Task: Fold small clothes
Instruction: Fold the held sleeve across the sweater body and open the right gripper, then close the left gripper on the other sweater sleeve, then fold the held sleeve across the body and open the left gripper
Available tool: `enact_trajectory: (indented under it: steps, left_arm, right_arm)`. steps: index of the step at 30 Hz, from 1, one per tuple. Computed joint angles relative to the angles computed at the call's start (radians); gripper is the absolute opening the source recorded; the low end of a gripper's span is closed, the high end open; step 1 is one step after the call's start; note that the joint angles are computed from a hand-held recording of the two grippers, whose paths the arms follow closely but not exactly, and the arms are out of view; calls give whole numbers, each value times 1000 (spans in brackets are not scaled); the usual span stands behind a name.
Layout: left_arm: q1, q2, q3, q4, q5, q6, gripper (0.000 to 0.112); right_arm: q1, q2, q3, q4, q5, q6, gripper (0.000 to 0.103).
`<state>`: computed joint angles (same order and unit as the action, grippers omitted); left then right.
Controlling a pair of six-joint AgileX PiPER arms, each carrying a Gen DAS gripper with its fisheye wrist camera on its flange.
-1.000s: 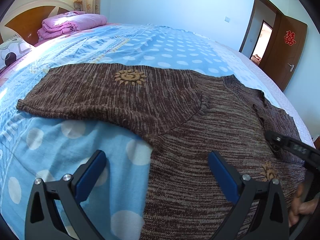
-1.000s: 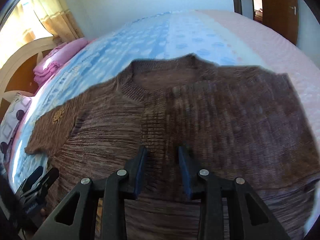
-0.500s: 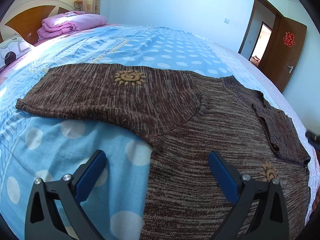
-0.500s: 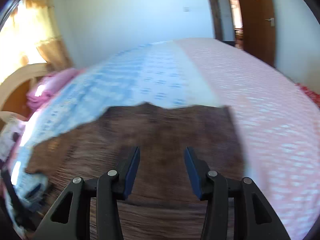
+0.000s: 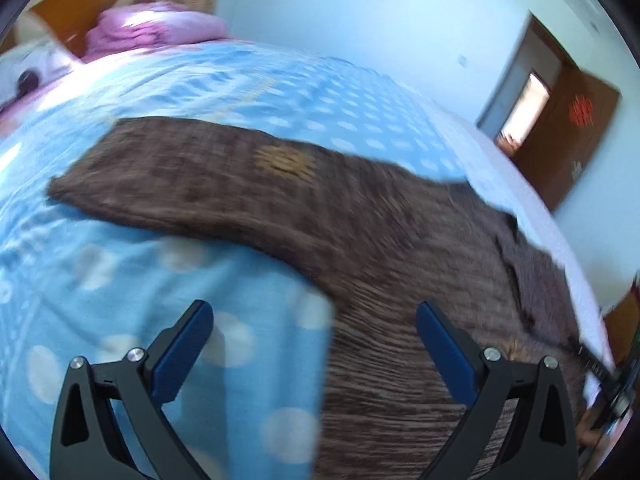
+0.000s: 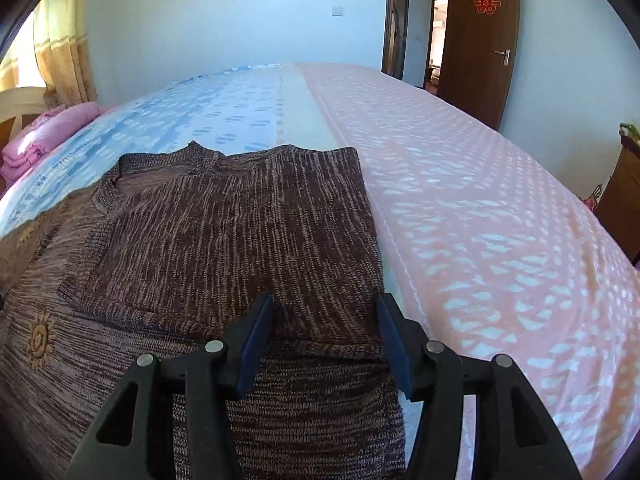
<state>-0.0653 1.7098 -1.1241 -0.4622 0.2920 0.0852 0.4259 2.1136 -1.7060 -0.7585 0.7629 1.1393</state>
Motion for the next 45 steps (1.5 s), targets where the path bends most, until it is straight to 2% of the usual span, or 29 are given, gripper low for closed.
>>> enact_trajectory:
  steps: [2, 4, 6, 8, 10, 11, 13, 15, 18, 19, 20, 21, 23, 26, 28, 31, 36, 39, 43, 44, 45]
  left_arm:
    - [100, -34, 27, -140, -19, 81, 103]
    - [201, -35, 7, -231, -5, 131, 102]
    - [268, 4, -62, -215, 51, 97, 98]
    - [314, 75, -157, -176, 125, 26, 89]
    - [350, 161, -242, -262, 197, 67, 80]
    - [353, 188, -263, -279, 202, 68, 79]
    - [345, 200, -256, -354, 149, 111, 79]
    - [340, 215, -259, -412, 130, 150, 77]
    - [319, 231, -272, -344, 95, 67, 53]
    - [323, 234, -270, -359, 89, 79, 33]
    - [330, 242, -272, -384, 101, 107, 8]
    - [340, 262, -289, -415, 130, 137, 7]
    - [351, 264, -276, -505, 127, 214, 8]
    - [326, 249, -287, -421, 101, 159, 8]
    - [291, 230, -303, -401, 90, 178, 7]
    - [190, 184, -333, -296, 65, 182, 7]
    - [-19, 121, -345, -264, 66, 294, 7]
    - [-165, 151, -371, -45, 82, 131, 7]
    - [-297, 254, -429, 246, 150, -103, 7]
    - [-311, 269, -445, 286, 192, -142, 7]
    - [-310, 269, -448, 293, 198, -146, 8]
  right_arm:
    - [-10, -29, 51, -4, -44, 23, 56]
    - [-14, -48, 85, -13, -68, 37, 57]
    - [-11, -55, 93, -17, -60, 35, 58]
    - [-3, -51, 87, -24, -46, 35, 59]
    - [-3, -52, 90, -27, -49, 39, 59]
    - [-4, -51, 90, -27, -53, 40, 59]
    - [-7, -55, 98, -27, -63, 44, 59]
    - [-8, -53, 96, -25, -66, 42, 59]
    - [-9, -53, 97, -25, -68, 42, 60]
    - [-10, -54, 100, -25, -72, 43, 60]
    - [-11, -56, 104, -26, -77, 45, 60]
    - [-12, -58, 108, -27, -82, 48, 61]
    - [-16, -63, 117, -28, -95, 51, 61]
    - [-16, -64, 119, -29, -101, 54, 61]
    - [-16, -64, 120, -32, -103, 57, 62]
    - [-16, -66, 124, -35, -110, 63, 62]
    - [-18, -70, 136, -45, -123, 77, 62]
    - [-18, -71, 138, -46, -123, 78, 62]
    - [-18, -71, 137, -45, -122, 77, 62]
    - [-18, -71, 137, -45, -122, 77, 62]
    - [-17, -71, 136, -45, -120, 75, 62]
